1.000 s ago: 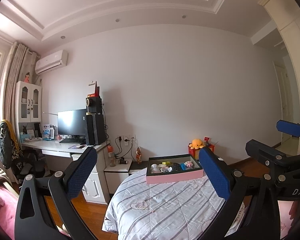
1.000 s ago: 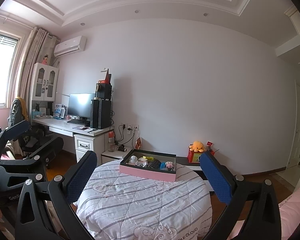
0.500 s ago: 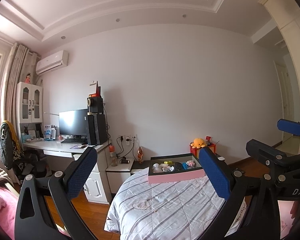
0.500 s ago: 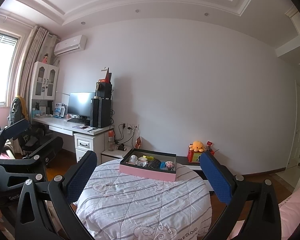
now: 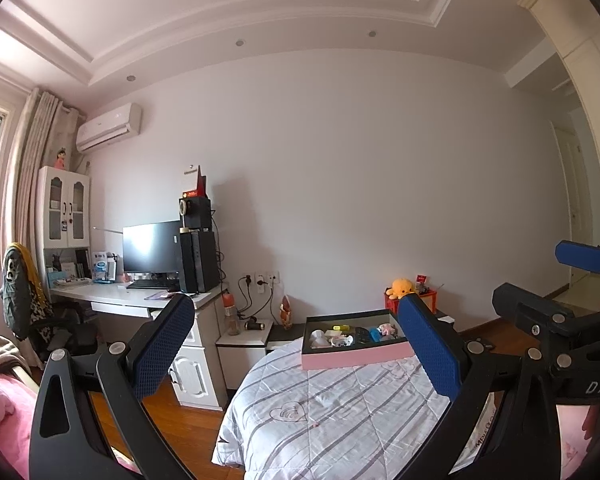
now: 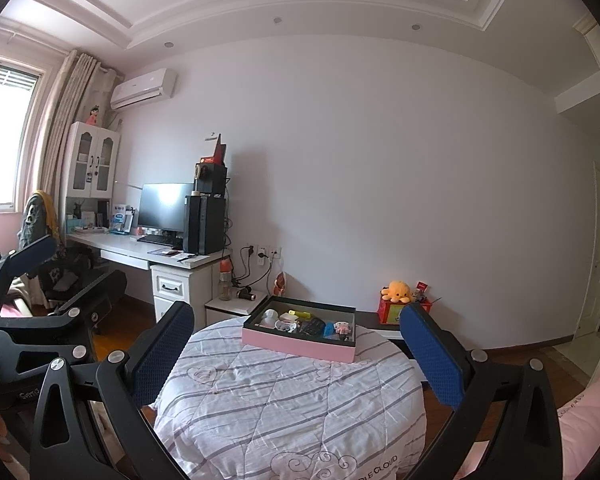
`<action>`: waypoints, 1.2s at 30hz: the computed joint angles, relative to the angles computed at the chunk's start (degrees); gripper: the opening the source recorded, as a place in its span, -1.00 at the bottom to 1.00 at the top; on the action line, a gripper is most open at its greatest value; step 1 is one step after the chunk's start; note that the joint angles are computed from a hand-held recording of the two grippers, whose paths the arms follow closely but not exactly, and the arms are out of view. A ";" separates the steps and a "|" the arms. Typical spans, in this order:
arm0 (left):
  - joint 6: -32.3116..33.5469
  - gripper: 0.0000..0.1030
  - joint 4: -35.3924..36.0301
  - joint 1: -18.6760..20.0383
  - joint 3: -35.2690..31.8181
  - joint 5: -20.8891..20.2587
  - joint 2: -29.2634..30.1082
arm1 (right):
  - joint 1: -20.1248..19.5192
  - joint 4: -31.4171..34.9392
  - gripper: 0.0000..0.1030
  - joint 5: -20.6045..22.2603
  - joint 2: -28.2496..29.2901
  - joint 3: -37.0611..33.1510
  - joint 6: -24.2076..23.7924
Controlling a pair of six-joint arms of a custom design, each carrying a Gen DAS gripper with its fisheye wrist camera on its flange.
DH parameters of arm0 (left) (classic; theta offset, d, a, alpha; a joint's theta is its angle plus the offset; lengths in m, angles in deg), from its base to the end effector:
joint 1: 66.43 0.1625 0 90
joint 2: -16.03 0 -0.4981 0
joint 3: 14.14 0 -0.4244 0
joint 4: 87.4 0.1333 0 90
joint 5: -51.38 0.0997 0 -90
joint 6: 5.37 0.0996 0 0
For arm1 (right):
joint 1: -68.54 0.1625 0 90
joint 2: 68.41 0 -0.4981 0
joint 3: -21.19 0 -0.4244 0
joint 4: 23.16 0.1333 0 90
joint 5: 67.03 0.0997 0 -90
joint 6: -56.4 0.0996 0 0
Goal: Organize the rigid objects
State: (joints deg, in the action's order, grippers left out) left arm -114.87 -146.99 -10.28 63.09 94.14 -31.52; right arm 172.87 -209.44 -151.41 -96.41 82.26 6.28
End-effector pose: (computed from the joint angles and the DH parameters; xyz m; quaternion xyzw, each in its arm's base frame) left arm -0.2816 -0.7904 0.2672 0.1497 0.5553 -0.6898 0.4398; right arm 0.3685 -0.8646 0.2091 0.4753 -0.7059 0.5109 0.1211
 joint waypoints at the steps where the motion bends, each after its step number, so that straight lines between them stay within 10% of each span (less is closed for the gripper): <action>1: -0.08 1.00 0.13 0.01 -0.05 -0.13 -0.02 | 0.01 -0.06 1.00 0.05 0.05 0.02 -0.12; 36: -0.24 1.00 0.05 0.29 1.08 -0.94 -0.63 | 0.12 0.66 1.00 -0.87 0.59 -0.56 -0.82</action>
